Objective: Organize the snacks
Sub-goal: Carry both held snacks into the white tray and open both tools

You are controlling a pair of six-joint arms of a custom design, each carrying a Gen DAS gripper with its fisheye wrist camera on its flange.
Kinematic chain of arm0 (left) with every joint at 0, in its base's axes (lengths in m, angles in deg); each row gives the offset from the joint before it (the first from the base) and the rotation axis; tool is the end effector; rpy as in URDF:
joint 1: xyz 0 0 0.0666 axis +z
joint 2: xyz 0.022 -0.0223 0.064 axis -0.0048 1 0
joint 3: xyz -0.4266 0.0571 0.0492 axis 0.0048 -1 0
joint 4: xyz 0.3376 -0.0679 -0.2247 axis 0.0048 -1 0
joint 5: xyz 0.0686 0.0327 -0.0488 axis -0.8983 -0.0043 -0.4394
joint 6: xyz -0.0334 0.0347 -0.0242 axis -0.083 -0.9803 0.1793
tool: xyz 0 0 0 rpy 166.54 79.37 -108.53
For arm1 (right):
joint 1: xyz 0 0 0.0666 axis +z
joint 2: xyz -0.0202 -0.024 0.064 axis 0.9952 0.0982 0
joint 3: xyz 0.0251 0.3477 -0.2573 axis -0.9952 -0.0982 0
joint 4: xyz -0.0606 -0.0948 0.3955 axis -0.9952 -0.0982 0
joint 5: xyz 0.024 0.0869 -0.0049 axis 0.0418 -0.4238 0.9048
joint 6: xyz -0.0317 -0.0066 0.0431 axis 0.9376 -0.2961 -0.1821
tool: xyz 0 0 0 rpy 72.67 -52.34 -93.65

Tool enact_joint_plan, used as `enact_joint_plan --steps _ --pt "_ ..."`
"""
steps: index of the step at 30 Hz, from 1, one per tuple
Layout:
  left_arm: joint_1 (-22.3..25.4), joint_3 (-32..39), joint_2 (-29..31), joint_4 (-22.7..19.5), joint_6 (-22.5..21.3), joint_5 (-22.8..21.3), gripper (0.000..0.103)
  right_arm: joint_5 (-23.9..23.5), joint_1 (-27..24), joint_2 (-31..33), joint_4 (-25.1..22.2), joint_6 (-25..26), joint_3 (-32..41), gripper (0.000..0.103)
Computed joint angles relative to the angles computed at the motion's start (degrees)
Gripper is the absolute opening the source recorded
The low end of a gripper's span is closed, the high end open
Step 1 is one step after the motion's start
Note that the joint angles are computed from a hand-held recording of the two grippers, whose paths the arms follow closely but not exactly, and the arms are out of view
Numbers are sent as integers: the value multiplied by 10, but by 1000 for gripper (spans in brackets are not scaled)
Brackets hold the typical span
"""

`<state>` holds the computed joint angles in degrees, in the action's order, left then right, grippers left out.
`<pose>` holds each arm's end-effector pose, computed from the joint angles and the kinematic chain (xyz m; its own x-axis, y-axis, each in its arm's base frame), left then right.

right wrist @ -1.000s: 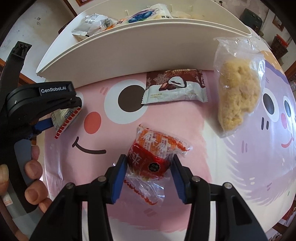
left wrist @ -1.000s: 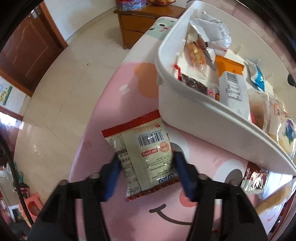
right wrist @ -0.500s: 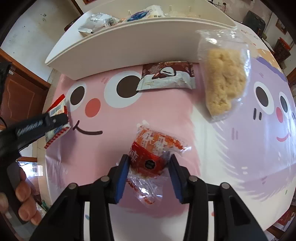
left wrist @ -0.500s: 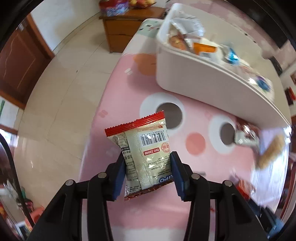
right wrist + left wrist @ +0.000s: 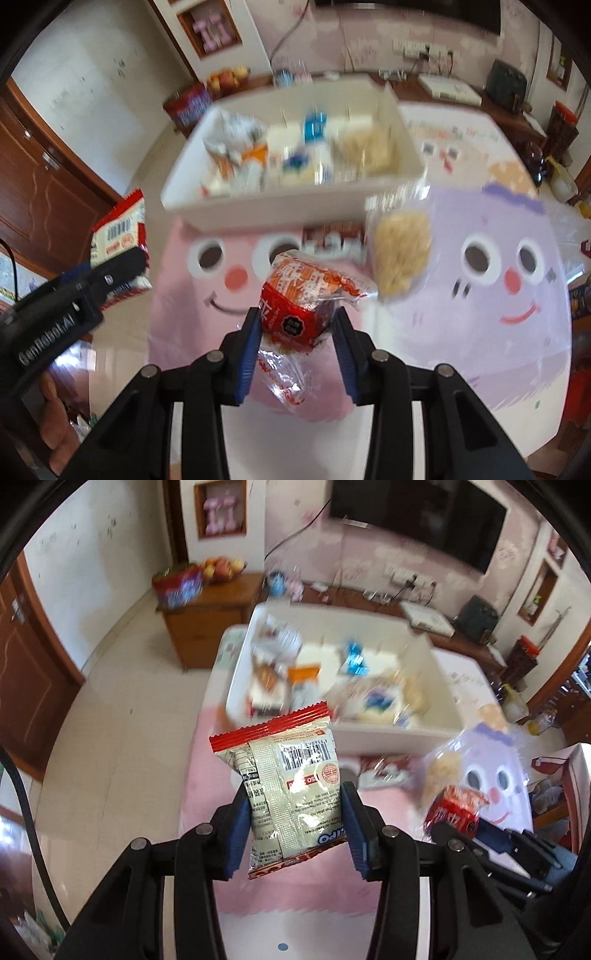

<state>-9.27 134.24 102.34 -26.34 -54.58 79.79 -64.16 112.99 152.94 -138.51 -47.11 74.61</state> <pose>0.6156 -0.0987 0.4306 -0.8546 0.0226 -0.5189 0.0735 0.9943 -0.0777 0.5861 0.3189 0.4125 -0.9087 0.1374 -0.3942 0.0361 0.9666 0.2537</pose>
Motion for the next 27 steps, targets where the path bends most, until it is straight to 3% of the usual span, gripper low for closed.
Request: enact_joint_plan --steps 8,15,24,27 --pt "-2 96 8 -17 -41 16 45 47 -20 -2 17 35 91 39" --pt "2 213 56 -33 -66 21 45 68 -35 34 13 61 200 39" --pt "13 437 181 -134 -79 41 45 91 -55 136 -67 54 405 39" --pt "14 516 227 -167 -87 44 45 98 -58 192 -114 54 511 39"
